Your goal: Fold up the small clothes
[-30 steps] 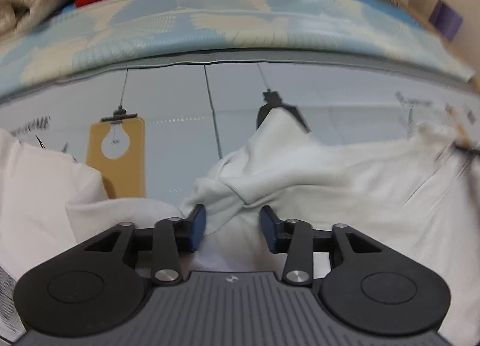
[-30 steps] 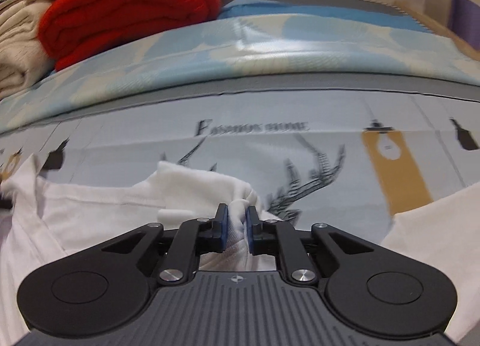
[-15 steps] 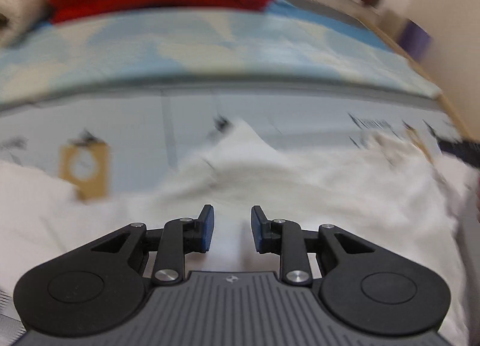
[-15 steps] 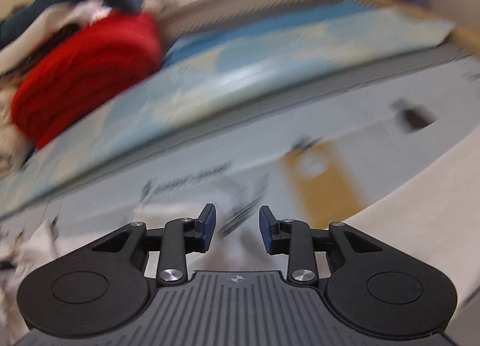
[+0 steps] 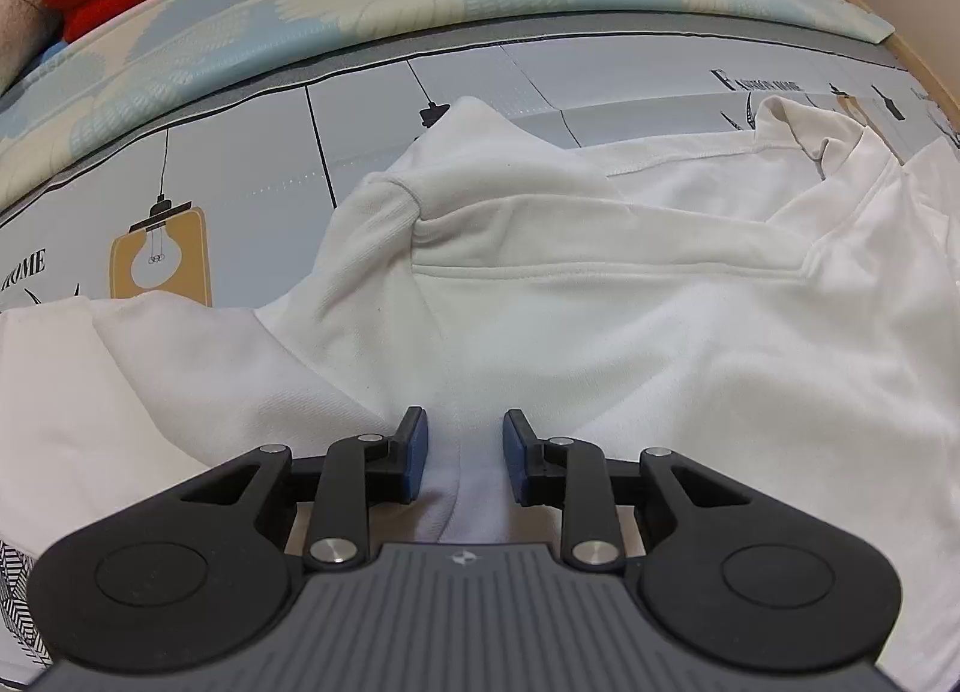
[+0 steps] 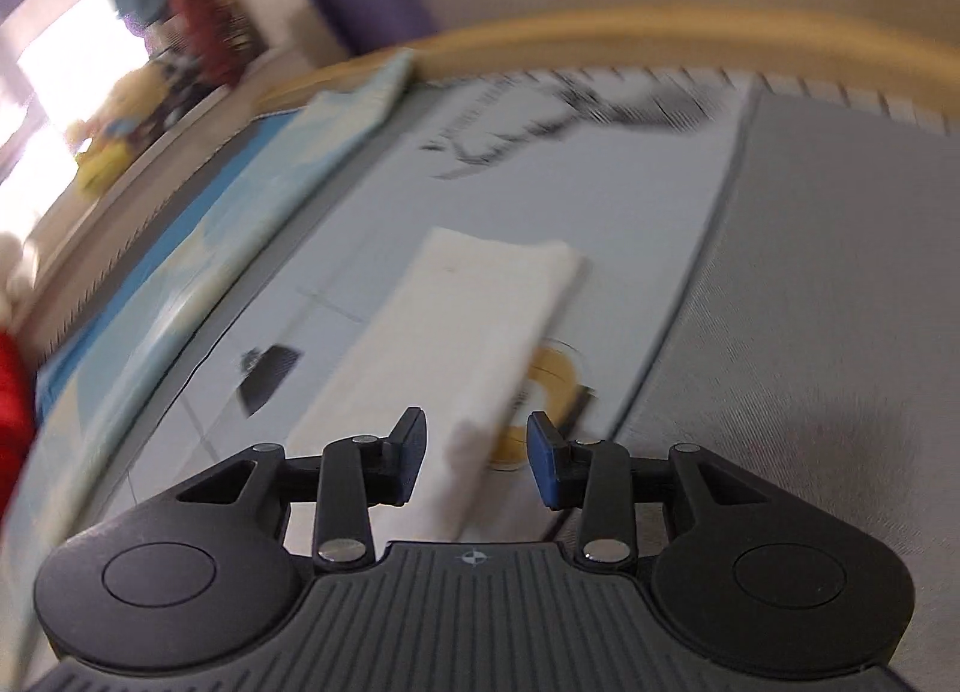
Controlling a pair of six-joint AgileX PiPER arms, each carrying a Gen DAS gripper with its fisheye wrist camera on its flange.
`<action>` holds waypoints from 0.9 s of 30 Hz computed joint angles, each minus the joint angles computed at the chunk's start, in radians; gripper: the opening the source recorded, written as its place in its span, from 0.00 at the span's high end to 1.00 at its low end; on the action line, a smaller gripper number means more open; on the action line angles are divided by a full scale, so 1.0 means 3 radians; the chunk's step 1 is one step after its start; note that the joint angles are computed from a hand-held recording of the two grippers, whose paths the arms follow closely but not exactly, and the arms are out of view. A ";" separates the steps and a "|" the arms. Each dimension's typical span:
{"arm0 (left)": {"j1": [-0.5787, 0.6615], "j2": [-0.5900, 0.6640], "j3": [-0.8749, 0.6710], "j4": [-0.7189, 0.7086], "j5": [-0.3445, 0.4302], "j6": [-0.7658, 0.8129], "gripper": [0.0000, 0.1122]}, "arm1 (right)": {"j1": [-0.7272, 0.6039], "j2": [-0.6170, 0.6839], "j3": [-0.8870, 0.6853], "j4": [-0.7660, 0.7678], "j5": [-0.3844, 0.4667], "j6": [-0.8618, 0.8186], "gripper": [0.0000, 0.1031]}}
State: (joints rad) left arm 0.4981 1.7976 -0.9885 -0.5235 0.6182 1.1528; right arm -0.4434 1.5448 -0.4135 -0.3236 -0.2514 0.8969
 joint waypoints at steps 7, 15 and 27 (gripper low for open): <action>-0.0022 -0.0100 0.0159 -0.0099 -0.0150 0.0171 0.72 | -0.0181 0.0577 -0.0182 0.0055 -0.0592 -0.0298 0.67; -0.0018 -0.0103 0.0169 -0.0132 -0.0157 0.0208 0.72 | -0.0037 0.0406 -0.0128 0.1333 -0.0687 -0.1512 0.96; 0.0137 -0.0397 0.0201 -0.0469 0.0065 0.0424 0.70 | -0.0945 0.0145 0.0031 0.2543 -0.0299 -0.2393 0.95</action>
